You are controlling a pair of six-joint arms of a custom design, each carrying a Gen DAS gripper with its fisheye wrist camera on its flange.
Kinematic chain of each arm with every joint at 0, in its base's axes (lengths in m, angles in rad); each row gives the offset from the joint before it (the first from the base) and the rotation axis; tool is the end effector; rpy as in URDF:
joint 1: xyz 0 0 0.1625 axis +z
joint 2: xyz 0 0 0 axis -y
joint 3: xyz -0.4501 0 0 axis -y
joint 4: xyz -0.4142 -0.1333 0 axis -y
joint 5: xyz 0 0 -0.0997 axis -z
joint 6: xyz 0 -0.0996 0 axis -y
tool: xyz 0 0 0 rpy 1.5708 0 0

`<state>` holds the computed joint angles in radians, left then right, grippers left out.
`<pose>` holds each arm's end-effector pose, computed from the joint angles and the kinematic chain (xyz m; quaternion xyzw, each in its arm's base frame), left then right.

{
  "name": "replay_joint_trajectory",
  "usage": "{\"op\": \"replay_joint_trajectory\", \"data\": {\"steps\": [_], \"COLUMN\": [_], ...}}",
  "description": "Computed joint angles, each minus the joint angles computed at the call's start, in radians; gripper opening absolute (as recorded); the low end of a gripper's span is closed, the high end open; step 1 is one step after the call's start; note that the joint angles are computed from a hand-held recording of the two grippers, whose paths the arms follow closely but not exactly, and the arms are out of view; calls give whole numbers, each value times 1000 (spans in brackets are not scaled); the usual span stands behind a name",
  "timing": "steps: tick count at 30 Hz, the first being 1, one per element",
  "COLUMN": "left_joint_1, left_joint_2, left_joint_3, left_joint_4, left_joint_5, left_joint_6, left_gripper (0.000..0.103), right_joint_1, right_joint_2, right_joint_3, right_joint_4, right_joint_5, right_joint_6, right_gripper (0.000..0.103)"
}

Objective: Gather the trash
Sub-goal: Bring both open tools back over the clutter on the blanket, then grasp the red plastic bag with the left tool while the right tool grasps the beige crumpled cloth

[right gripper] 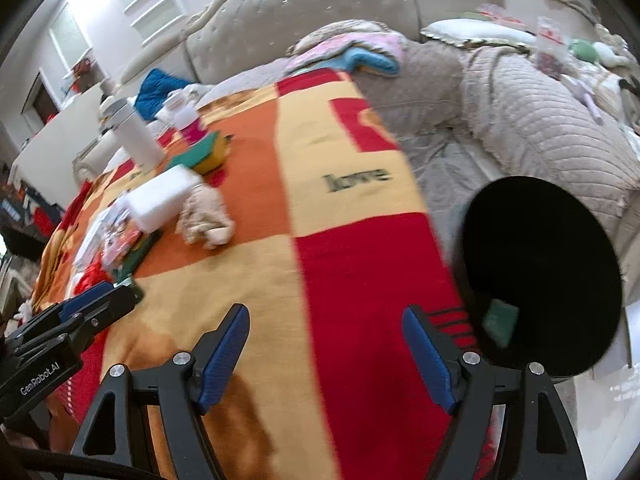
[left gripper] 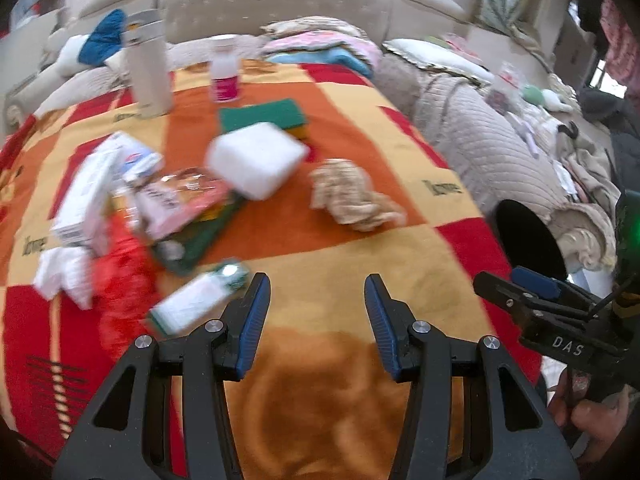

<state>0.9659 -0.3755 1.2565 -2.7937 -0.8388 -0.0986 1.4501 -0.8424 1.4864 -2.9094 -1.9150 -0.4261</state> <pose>-0.2912 -0.7726 -0.0283 0.1715 0.9061 -0.2706 0.2763 0.0066 -0.7739 0.2415 0.0833 -0.9245 0.2794 0.2456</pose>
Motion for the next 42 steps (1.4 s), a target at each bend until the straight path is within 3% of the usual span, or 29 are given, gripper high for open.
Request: {"op": "replay_joint_trajectory", "data": {"steps": [16, 24, 27, 35, 42], "left_joint_1": [93, 129, 137, 134, 147], "left_joint_2": [-201, -239, -238, -181, -131], "left_joint_3": [224, 247, 235, 153, 77], "left_joint_4": [-64, -73, -62, -63, -32], "left_joint_5": [112, 67, 11, -91, -122], "left_joint_6": [-94, -140, -155, -120, -125], "left_gripper": [47, 48, 48, 49, 49], "right_joint_1": [71, 84, 86, 87, 82], "right_joint_2": [124, 202, 226, 278, 324], "right_joint_3": [-116, -252, -293, -380, -441], "right_joint_4": [75, 112, 122, 147, 152], "right_joint_5": [3, -33, -38, -52, -40], "right_joint_6": [-42, -67, -76, -94, -129], "right_gripper": [78, 81, 83, 84, 81]}}
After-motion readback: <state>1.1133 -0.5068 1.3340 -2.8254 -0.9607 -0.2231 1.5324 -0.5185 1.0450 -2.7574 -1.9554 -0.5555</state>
